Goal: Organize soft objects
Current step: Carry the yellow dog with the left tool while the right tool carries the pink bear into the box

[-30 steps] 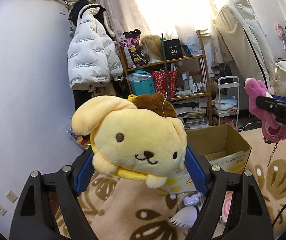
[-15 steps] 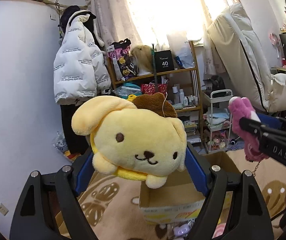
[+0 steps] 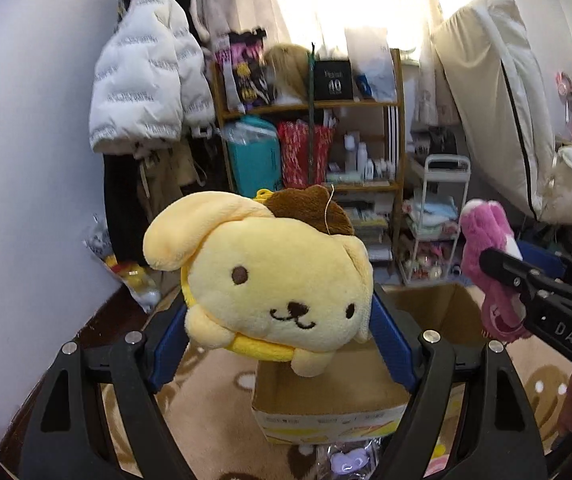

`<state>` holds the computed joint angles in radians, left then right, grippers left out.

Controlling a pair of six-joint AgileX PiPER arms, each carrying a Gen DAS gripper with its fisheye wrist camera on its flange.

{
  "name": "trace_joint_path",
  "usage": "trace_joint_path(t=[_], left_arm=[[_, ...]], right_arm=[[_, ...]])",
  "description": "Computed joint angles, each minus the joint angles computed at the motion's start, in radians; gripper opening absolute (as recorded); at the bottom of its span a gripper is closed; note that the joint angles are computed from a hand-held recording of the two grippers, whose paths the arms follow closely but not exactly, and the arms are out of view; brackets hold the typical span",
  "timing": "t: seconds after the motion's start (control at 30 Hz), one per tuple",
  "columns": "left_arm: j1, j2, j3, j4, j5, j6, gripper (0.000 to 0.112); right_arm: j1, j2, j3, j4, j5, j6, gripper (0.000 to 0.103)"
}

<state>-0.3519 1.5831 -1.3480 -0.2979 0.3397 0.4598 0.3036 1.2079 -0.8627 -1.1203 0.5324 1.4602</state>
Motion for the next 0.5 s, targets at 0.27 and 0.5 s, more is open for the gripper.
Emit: trace_joint_path(t=[0.27,0.5], left_arm=[[-0.018,0.072,-0.027,0.029,0.058,-0.006,0.082],[-0.002,0.125,-0.088,-0.016,0.161,0.005,0.084]], right_arm=[[-0.035,0.053,0.024,-0.002,-0.067,0.009,0.049],[-0.072,0.073,0.029,0.068,-0.092,-0.047,0.058]])
